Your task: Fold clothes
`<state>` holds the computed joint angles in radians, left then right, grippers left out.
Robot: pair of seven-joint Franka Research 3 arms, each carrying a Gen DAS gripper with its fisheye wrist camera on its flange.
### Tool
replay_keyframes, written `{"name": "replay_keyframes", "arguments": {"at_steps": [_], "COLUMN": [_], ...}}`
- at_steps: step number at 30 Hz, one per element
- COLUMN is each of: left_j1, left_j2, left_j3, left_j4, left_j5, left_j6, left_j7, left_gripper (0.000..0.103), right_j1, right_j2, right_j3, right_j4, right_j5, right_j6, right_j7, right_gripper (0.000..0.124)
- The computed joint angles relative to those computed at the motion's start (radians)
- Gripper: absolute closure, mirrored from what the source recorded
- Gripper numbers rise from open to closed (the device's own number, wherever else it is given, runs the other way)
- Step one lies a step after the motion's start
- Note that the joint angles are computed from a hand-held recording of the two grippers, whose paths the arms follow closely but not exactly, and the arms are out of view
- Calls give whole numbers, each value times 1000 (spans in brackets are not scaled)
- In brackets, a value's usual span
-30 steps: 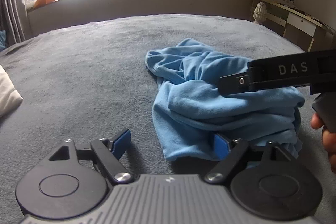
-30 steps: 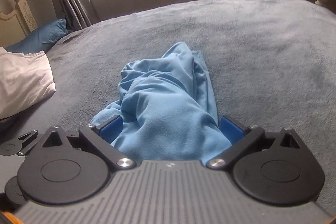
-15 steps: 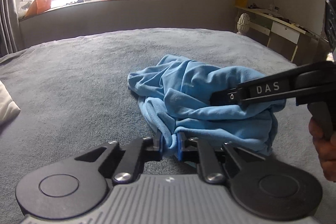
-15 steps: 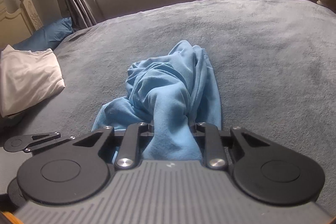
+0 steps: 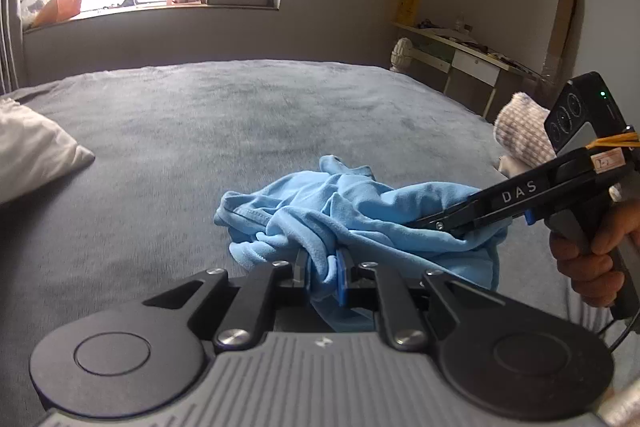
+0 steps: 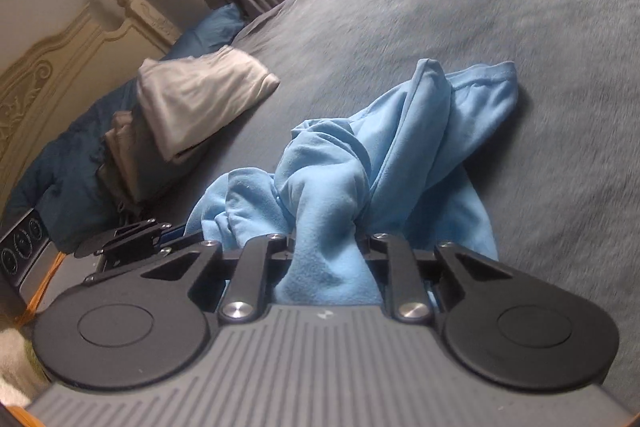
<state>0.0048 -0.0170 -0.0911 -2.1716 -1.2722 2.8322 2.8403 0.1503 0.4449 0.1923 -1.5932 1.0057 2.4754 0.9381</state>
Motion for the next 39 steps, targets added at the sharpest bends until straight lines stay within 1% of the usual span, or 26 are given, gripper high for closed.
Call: {"name": "replay_keyframes", "arguments": {"at_steps": [2,4,7,9,10,12,14,15,18,20,22,23,25,26,27,28,29,30,32,35,39], "left_j1": [9,10,3,-3,-6,-10,-17,-21,-30,-38,-46,-49,-52,-51,-50,-47,-46,-45,-38,-29,-17], "left_j2": [-55,-89,-102,-116,-121,-131,-143,-148,-150,-142,-123,-110,-82,-66,-54,-44,-38,-33,-30,-24,-16], "left_j3": [14,30,45,58,65,76,83,85,91,84,70,61,47,44,42,38,34,30,26,19,14], "left_j4": [-63,-112,-152,-176,-181,-192,-201,-205,-205,-201,-191,-185,-173,-166,-159,-154,-152,-150,-145,-141,-134], "left_j5": [44,110,192,195,189,176,147,133,80,47,40,47,83,91,91,92,74,56,12,-5,-2], "left_j6": [-67,-116,-132,-138,-139,-141,-133,-129,-109,-73,-28,-5,25,28,26,25,28,31,14,2,-20], "left_j7": [-39,-90,-169,-194,-197,-204,-205,-206,-198,-182,-183,-192,-237,-255,-264,-270,-253,-235,-181,-132,-124], "left_gripper": [90,90,87,75,75,66,59,57,57,57,57,60,62,67,74,76,78,77,77,77,77], "right_j1": [-3,13,59,79,79,78,79,82,99,114,144,163,202,219,228,225,217,203,165,112,58], "right_j2": [-58,-104,-159,-190,-203,-227,-240,-232,-175,-119,-52,-17,54,89,118,127,124,110,56,-42,-160], "right_j3": [5,-11,-53,-73,-72,-69,-61,-56,-41,-32,-39,-51,-81,-98,-109,-110,-108,-101,-80,-67,-71], "right_j4": [-81,-143,-206,-237,-247,-263,-266,-252,-172,-102,-22,20,110,159,201,213,206,184,108,-14,-157], "right_j5": [3,-28,-151,-230,-237,-238,-227,-226,-253,-289,-367,-422,-540,-597,-638,-653,-658,-649,-601,-512,-390], "right_j6": [-15,-15,34,69,91,135,174,184,194,184,160,142,79,28,-20,-44,-49,-39,11,76,126], "right_j7": [-44,-57,-12,14,1,-43,-105,-132,-184,-194,-156,-122,-39,13,58,90,111,124,130,149,181], "right_gripper": [107,105,94,88,86,76,70,67,65,64,64,64,64,66,76,87,103,108,113,115,115]}}
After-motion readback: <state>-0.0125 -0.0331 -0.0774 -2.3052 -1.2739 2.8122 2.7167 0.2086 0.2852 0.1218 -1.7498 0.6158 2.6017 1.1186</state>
